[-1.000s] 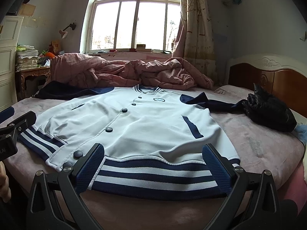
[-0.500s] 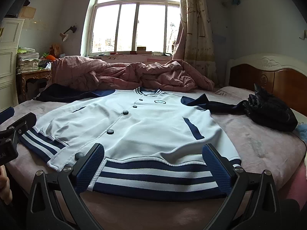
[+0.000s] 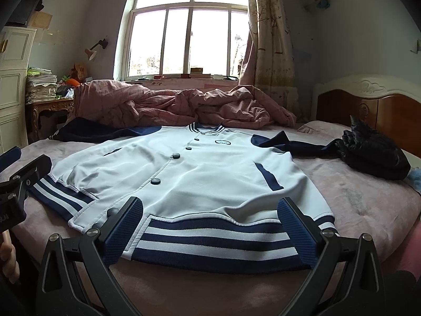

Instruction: Fold large clothes

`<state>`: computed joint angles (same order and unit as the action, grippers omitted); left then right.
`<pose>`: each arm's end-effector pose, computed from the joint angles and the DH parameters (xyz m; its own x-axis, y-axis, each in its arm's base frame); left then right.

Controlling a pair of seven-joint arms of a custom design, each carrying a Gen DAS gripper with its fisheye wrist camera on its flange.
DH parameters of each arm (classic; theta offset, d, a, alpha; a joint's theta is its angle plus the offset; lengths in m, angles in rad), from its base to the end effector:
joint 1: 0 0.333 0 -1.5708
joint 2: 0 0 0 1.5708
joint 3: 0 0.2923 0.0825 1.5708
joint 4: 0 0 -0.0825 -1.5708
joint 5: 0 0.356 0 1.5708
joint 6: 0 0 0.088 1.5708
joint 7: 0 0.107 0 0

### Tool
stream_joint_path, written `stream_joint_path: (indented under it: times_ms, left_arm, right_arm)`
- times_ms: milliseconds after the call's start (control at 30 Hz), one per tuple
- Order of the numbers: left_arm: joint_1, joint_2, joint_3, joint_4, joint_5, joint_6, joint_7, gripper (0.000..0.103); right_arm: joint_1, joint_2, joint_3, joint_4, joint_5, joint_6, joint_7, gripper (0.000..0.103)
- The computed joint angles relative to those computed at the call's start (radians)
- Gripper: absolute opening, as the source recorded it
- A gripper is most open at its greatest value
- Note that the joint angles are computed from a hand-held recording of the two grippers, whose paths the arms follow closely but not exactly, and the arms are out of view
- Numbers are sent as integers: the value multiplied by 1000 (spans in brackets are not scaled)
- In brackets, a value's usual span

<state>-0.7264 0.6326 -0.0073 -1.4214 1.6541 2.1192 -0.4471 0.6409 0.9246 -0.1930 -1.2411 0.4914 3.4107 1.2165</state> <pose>0.5588 -0.4413 0.3700 0.3048 -0.9524 -0.0084 -0.1768 -0.0479 -0.9831 0.6706 0.3305 0.3646 0.3549 -0.9315 0.0796 -0.2679 -0.1829 -0.9459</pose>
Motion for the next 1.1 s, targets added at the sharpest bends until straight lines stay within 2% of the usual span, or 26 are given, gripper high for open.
stream_joint_path:
  times_ms: [233,467,567,867,1100]
  left_arm:
    - [-10,9,4,7,6,-22,-8,103]
    - [-6,1,4,-5,14,-4,-22,103]
    - [-22,3,8,-11,19,-57,-43,103]
    - [-11,-4,-2,-21,35,-47,-41,103]
    - [-16,22,1,12,26,-47,4,103]
  right_arm:
    - [8,4,-6,-1,13,7,-8,103]
    - [-6,-1,15,-17,14,16,-19,103]
    - [-9,-1,21,-18,14,19,-22,103]
    - [-7,3,20,-18,25,27,-30,103]
    - [-78,-23,131,-59,-24,87,-66,103]
